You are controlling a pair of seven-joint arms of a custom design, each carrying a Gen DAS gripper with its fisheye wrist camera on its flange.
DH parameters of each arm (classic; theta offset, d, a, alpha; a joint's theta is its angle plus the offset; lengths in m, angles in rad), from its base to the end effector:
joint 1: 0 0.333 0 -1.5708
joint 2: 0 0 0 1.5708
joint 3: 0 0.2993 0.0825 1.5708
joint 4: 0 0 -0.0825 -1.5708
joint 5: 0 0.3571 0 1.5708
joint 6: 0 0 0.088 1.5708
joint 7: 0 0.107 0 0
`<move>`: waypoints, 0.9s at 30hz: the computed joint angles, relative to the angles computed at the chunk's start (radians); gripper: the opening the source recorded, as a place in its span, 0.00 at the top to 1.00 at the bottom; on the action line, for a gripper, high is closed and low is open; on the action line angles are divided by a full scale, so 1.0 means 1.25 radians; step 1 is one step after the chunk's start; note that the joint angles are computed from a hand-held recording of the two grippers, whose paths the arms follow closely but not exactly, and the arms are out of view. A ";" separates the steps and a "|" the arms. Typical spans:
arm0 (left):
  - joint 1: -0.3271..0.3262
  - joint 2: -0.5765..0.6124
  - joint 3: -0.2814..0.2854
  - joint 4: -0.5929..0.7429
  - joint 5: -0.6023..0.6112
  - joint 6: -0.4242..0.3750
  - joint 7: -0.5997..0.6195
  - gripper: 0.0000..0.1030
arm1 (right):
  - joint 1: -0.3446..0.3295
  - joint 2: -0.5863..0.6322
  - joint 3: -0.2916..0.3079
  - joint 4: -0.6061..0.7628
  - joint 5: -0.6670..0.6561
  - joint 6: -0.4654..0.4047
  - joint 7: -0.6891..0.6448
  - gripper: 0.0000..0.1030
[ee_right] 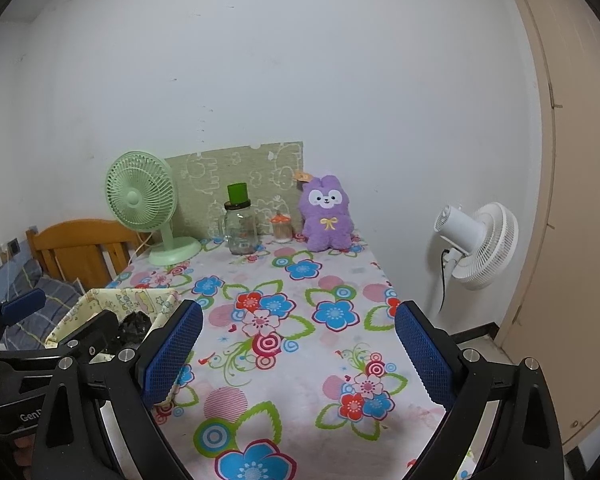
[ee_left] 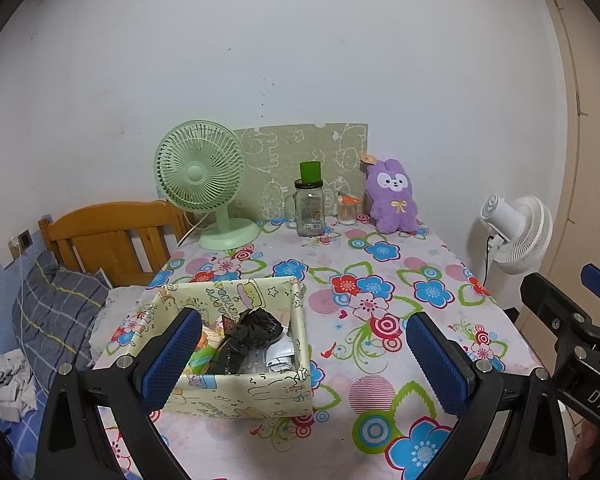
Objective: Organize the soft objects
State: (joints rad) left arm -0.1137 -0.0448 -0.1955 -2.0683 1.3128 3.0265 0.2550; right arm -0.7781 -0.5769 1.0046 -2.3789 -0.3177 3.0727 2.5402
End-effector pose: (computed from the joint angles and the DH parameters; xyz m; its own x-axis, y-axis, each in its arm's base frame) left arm 0.4913 -0.2348 0.5189 -0.2064 -0.9769 -0.0561 -0.4411 0.1441 -0.8858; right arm 0.4463 0.1977 0.5323 -0.1873 -0.9782 -0.0894 -0.4235 0.1626 -0.8912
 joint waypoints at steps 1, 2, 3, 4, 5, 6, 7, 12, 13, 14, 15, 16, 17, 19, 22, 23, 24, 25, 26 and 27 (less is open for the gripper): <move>0.001 -0.001 0.000 -0.001 0.005 0.001 -0.005 0.00 | 0.001 -0.001 -0.001 -0.001 0.000 0.000 0.000 0.05; 0.001 -0.002 0.000 -0.001 0.009 0.001 -0.009 0.00 | 0.001 -0.001 -0.002 -0.001 -0.001 0.000 0.000 0.05; 0.001 -0.003 0.000 -0.001 0.011 0.001 -0.011 0.00 | 0.002 -0.001 -0.001 -0.001 -0.001 0.000 0.001 0.05; 0.002 -0.003 0.001 -0.001 0.013 0.002 -0.013 0.00 | 0.002 -0.001 -0.002 -0.001 -0.001 0.000 0.000 0.05; 0.003 -0.004 0.001 -0.002 0.015 0.002 -0.016 0.00 | 0.002 -0.002 -0.002 -0.001 -0.001 0.001 0.001 0.05; 0.003 -0.005 0.001 -0.002 0.017 0.002 -0.018 0.00 | 0.002 -0.001 -0.001 0.000 -0.001 0.000 0.001 0.05; 0.004 -0.005 0.001 -0.002 0.020 0.004 -0.022 0.00 | 0.000 -0.001 0.001 0.002 -0.002 0.000 0.001 0.05; 0.006 -0.008 0.000 -0.003 0.029 0.003 -0.034 0.00 | 0.000 -0.003 0.002 0.003 -0.002 -0.001 0.002 0.05; 0.006 -0.008 0.000 -0.003 0.030 0.004 -0.034 0.00 | 0.000 -0.003 0.002 0.003 -0.002 -0.001 0.002 0.05; 0.007 -0.008 0.000 -0.003 0.030 0.004 -0.034 0.00 | 0.000 -0.002 0.002 0.004 -0.002 -0.001 0.002 0.05; 0.007 -0.008 0.000 -0.003 0.029 0.003 -0.034 0.00 | 0.000 -0.002 0.002 0.004 -0.002 -0.002 0.002 0.05; 0.007 -0.008 0.000 -0.004 0.029 0.004 -0.034 0.00 | 0.000 -0.003 0.002 0.003 -0.002 -0.001 0.002 0.05; 0.007 -0.008 0.000 -0.004 0.028 0.004 -0.033 0.00 | 0.000 -0.003 0.002 0.004 -0.002 -0.002 0.002 0.05; 0.008 -0.010 0.000 -0.005 0.029 0.005 -0.034 0.00 | 0.001 -0.002 0.001 0.003 -0.003 -0.001 0.002 0.05; 0.009 -0.012 0.000 -0.006 0.031 0.006 -0.036 0.00 | 0.000 -0.002 0.001 0.002 -0.002 0.000 0.002 0.04; 0.009 -0.011 -0.001 -0.006 0.030 0.005 -0.036 0.00 | 0.000 -0.002 0.002 0.002 -0.001 0.001 0.003 0.04; 0.009 -0.012 -0.001 -0.007 0.030 0.003 -0.038 0.00 | 0.002 -0.002 0.002 0.004 -0.001 -0.002 0.002 0.04; 0.010 -0.012 -0.001 -0.006 0.030 0.003 -0.039 0.00 | 0.000 0.000 0.004 0.008 -0.002 -0.004 0.002 0.04; 0.010 -0.012 -0.001 -0.007 0.029 0.004 -0.037 0.00 | -0.001 -0.001 0.006 0.010 -0.003 -0.005 0.003 0.04; 0.010 -0.012 -0.001 -0.007 0.025 0.004 -0.034 0.00 | -0.001 0.000 0.006 0.011 -0.004 -0.005 0.002 0.04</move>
